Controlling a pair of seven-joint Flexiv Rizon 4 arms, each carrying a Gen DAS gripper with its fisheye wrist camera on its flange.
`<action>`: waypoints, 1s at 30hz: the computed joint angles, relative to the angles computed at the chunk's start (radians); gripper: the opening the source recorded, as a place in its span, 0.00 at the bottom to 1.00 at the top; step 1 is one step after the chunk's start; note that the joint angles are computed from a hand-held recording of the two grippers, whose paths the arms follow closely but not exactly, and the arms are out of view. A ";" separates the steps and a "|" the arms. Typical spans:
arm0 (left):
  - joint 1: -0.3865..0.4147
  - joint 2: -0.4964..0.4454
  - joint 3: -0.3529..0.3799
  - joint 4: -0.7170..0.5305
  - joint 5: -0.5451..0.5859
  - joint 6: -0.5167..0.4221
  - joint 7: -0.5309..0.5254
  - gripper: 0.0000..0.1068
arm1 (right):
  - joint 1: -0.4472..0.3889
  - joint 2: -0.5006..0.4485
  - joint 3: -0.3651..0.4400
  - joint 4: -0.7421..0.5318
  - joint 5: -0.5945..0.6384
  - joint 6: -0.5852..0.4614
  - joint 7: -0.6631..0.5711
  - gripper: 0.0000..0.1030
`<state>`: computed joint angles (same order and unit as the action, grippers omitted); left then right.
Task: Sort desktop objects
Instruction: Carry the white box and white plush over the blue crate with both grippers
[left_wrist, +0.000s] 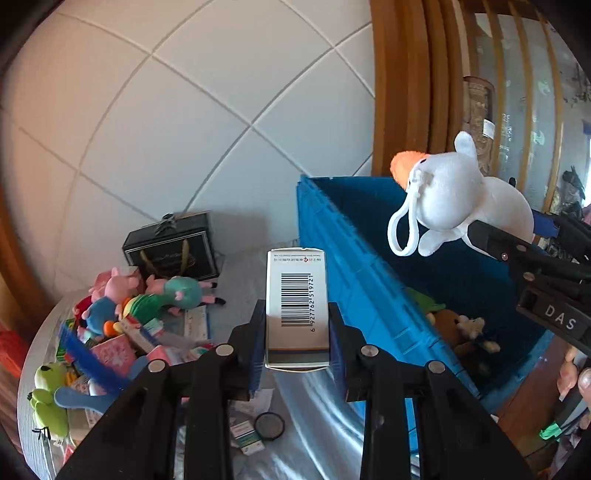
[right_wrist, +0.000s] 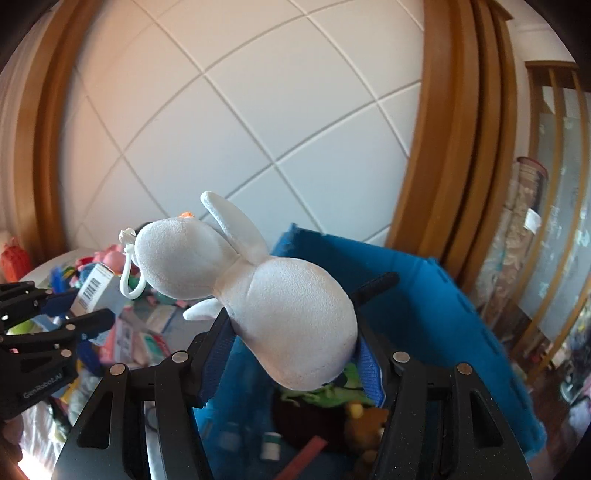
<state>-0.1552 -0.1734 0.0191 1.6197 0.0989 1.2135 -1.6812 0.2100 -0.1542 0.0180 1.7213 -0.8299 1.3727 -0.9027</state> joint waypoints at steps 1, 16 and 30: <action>-0.006 -0.021 -0.015 -0.033 -0.006 -0.014 0.009 0.27 | -0.012 0.001 -0.006 -0.005 0.014 -0.021 -0.014 0.59; -0.145 -0.375 -0.070 -0.596 -0.101 -0.633 0.178 0.27 | -0.148 -0.071 -0.020 -0.048 0.277 -0.274 -0.405 0.59; -0.188 -0.512 -0.039 -0.869 -0.071 -1.025 0.193 0.28 | -0.166 -0.098 -0.004 -0.088 0.433 -0.389 -0.613 0.60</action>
<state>-0.3429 -0.6857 -0.0201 0.7511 0.0274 0.1884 -1.4881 0.0437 -0.2522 0.0142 1.6330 -0.3965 0.9832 -1.5158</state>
